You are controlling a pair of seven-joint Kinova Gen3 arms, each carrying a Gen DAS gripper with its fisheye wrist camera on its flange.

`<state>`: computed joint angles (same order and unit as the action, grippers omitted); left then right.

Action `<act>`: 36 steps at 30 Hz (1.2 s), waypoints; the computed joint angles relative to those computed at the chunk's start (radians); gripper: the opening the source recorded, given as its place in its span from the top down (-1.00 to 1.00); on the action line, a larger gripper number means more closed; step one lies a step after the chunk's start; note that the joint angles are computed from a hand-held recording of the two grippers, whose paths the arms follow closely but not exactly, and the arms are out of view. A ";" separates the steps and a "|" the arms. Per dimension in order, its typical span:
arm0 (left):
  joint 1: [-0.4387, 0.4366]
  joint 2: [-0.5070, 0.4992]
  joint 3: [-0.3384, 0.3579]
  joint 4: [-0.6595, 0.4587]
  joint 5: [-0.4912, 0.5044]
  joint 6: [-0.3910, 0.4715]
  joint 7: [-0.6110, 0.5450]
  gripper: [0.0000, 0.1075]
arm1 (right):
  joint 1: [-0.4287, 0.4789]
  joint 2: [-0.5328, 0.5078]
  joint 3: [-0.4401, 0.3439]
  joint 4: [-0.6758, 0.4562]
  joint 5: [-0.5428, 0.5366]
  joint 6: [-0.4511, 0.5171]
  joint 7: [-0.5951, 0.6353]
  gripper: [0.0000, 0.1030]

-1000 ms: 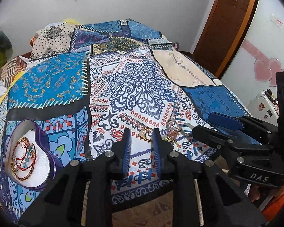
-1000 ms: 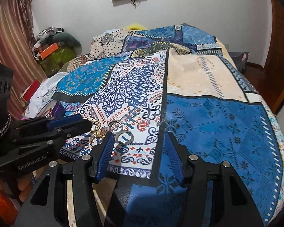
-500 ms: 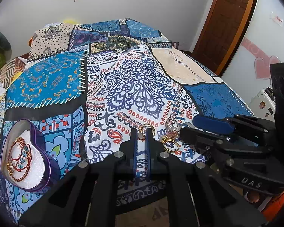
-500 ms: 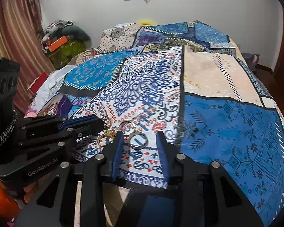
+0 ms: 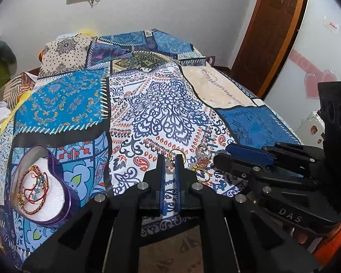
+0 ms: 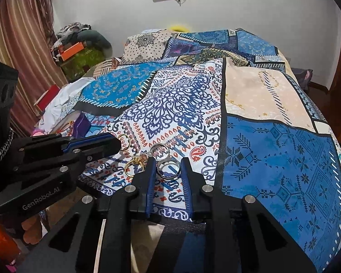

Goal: Organize jewelry
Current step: 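Grasp a silver ring with the right gripper while the left gripper grasps a gold ring, then carry both held rings up and over to the heart-shaped box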

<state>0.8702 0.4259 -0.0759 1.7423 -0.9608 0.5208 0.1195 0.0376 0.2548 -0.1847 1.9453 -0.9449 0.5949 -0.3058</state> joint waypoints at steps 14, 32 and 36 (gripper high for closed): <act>0.031 -0.072 0.047 0.032 -0.144 0.127 0.137 0.88 | -0.012 -0.093 0.027 0.023 -0.130 0.007 0.082 0.62; -0.027 -0.210 0.228 0.166 -0.288 0.403 0.352 0.88 | -0.146 -0.177 0.071 0.038 -0.306 0.022 0.209 0.62; -0.056 -0.233 0.270 0.201 -0.294 0.443 0.397 0.88 | -0.177 -0.174 0.062 0.032 -0.313 0.022 0.219 0.62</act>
<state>0.8139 0.1927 0.1941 1.9436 -1.2549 0.9641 0.5163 -0.1393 0.0810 -0.1228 1.9773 -1.2580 0.6165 -0.0865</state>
